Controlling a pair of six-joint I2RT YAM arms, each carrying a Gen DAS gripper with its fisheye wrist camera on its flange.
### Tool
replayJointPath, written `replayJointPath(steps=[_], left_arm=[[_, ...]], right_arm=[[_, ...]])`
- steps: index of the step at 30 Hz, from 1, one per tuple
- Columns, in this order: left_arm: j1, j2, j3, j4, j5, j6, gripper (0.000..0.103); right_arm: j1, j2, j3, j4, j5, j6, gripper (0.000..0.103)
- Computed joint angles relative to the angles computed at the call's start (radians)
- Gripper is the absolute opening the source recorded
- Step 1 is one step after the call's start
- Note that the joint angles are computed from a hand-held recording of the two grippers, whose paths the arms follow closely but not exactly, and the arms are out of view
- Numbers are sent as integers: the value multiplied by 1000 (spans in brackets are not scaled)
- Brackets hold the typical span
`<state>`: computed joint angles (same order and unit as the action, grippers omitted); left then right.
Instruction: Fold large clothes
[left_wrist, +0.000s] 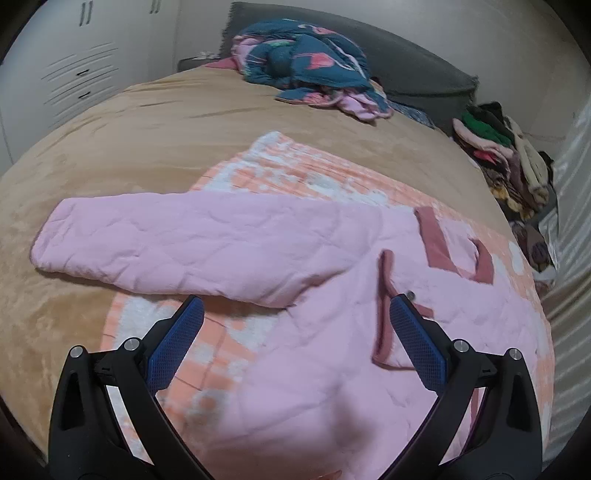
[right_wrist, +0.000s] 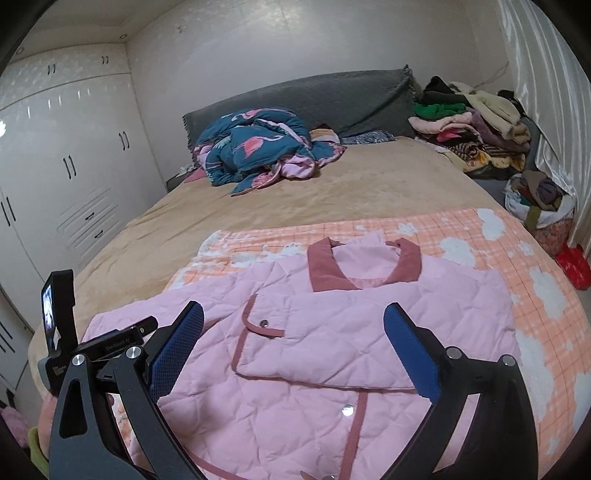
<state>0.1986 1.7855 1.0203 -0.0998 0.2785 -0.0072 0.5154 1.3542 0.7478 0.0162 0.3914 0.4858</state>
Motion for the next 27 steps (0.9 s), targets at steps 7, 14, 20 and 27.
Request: replayJointPath(steps=[7, 14, 20, 27], left_arm=[[55, 36, 52, -7, -30, -16, 94], [101, 87, 104, -19, -41, -31, 94], [157, 159, 182, -55, -33, -64, 94], [226, 255, 292, -115, -1, -97, 94]], right_arm=[[35, 108, 94, 10, -2, -15, 97], [72, 243, 194, 21, 4, -41, 98], [108, 349, 304, 1, -2, -63, 98], [148, 458, 430, -24, -3, -95, 98]])
